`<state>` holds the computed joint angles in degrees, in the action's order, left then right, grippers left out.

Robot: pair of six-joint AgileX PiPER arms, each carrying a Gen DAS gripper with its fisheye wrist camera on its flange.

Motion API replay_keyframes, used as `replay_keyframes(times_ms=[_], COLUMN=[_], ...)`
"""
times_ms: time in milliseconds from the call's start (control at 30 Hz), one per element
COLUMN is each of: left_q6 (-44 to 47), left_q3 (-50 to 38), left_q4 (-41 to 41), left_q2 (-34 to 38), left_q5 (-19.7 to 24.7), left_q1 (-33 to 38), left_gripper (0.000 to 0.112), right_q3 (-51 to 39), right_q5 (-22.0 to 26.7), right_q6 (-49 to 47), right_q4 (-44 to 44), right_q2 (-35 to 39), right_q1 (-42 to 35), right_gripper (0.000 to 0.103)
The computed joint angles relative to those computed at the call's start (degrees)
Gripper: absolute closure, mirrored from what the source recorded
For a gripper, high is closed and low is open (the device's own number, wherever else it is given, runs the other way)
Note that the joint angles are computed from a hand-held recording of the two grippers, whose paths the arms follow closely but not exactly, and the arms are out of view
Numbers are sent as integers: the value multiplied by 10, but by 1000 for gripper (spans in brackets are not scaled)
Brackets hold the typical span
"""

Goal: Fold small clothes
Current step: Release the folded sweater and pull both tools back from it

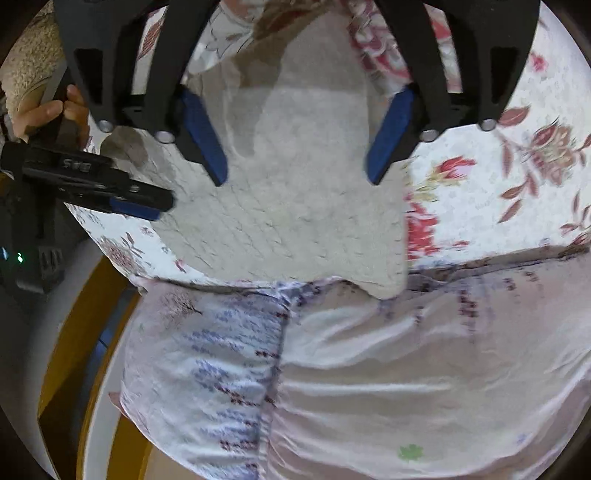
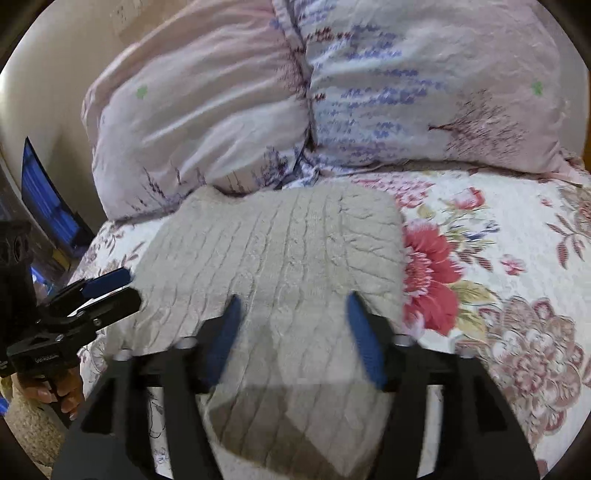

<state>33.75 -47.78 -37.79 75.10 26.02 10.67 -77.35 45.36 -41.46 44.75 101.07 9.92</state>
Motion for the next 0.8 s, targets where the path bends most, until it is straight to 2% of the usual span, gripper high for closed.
replay_keyframes(times_ms=[67, 100, 167, 233, 300, 367, 433, 533, 567, 700, 800], left_q6=[-22, -32, -38, -80, -131, -111, -135, -218, -237, -261, -322], left_q3=[24, 31, 59, 83, 110, 118, 125, 140, 146, 163, 165], left_q4=[25, 34, 34, 64, 107, 93, 118, 195, 211, 222, 277], left_q2=[-31, -42, -76, -105, -133, -142, -149, -164, -171, -188, -187], left_q5=[-18, -23, -34, -50, -65, -48, -31, -23, -19, 2, 16], left_q1=[6, 9, 27, 38, 48, 69, 77, 65, 62, 51, 6], left_gripper=[23, 21, 14, 11, 11, 11, 11, 11, 11, 11, 11], right_q3=[27, 39, 65, 99, 147, 191, 221, 234, 235, 242, 248], right_q5=[-22, -32, -59, -104, -180, -246, -282, -267, -245, -154, -115], right_q6=[-17, -19, -24, -21, 5, 9, 3, 70, 83, 4, -17], right_q4=[10, 9, 10, 0, -38, -52, -54, -125, -135, -48, -29], right_q2=[-25, -35, -57, -85, -125, -160, -185, -203, -204, -208, -204], right_q1=[-6, -9, -14, -14, -3, 8, 11, 11, 5, -27, -30], right_gripper=[27, 20, 14, 8, 2, 2, 2, 2, 2, 2, 2])
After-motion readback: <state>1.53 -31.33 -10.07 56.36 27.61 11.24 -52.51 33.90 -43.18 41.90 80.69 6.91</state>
